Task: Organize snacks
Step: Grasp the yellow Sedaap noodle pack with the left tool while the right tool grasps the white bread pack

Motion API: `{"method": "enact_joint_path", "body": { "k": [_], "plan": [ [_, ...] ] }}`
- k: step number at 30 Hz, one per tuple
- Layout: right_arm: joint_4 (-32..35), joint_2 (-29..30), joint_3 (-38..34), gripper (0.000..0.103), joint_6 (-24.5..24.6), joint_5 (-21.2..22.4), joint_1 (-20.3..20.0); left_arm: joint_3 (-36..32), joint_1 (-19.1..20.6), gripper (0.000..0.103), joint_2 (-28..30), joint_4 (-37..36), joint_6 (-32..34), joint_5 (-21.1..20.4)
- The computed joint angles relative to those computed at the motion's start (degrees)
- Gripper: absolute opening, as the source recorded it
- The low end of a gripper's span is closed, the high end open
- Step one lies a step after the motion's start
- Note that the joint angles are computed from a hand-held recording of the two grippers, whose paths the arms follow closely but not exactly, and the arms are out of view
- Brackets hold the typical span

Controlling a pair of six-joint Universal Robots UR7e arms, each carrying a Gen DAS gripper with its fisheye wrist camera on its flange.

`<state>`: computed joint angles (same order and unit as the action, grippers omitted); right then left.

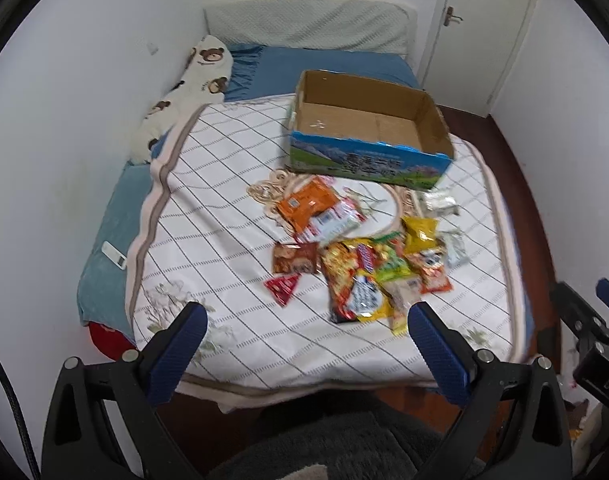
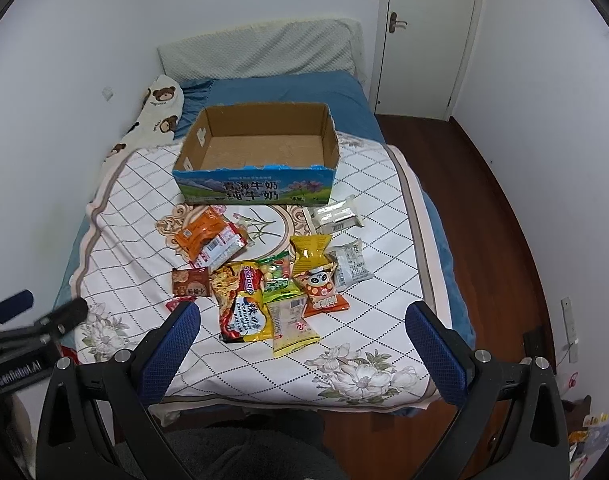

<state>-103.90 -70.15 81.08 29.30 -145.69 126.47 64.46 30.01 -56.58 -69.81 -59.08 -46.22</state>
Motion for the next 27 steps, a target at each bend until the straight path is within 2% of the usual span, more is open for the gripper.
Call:
{"method": "enact_joint_path", "body": {
  "k": [5, 8, 13, 18, 21, 23, 24, 26, 27],
  "plan": [
    [-3.3, 1.4, 1.5, 0.103, -2.2, 2.7, -5.5, 0.5, 4.0, 0.103, 2.0, -1.1, 0.3, 0.3],
    [-4.7, 2.8, 2.3, 0.103, -3.1, 4.3, -8.8, 0.5, 7.1, 0.103, 4.3, -1.2, 0.8, -1.1],
    [-5.8, 5.6, 4.2, 0.103, -5.5, 7.4, -14.7, -0.1, 13.4, 0.103, 9.1, -6.6, 4.8, -10.8],
    [-7.0, 7.8, 6.3, 0.103, -9.1, 11.1, -20.0, -3.5, 18.9, 0.103, 16.6, -11.1, 7.5, -20.1],
    [-7.4, 8.9, 7.1, 0.102, -10.7, 12.7, -22.4, -6.4, 21.5, 0.103, 21.7, -12.0, 8.8, -23.6],
    [-6.6, 9.3, 7.1, 0.102, -11.0, 13.3, -23.3, -8.0, 22.7, 0.103, 24.4, -11.9, 8.6, -24.3],
    [-6.7, 9.6, 7.2, 0.102, -11.5, 13.7, -23.6, -8.3, 23.2, 0.102, 25.4, -12.3, 8.8, -24.5],
    [-6.6, 10.5, 7.0, 0.102, -12.6, 13.8, -24.2, -8.3, 23.6, 0.084, 26.5, -12.7, 9.3, -24.0],
    [-6.8, 10.9, 6.9, 0.102, -13.4, 14.1, -24.5, -7.5, 23.7, 0.084, 26.3, -13.9, 9.9, -24.0]
  ]
}}
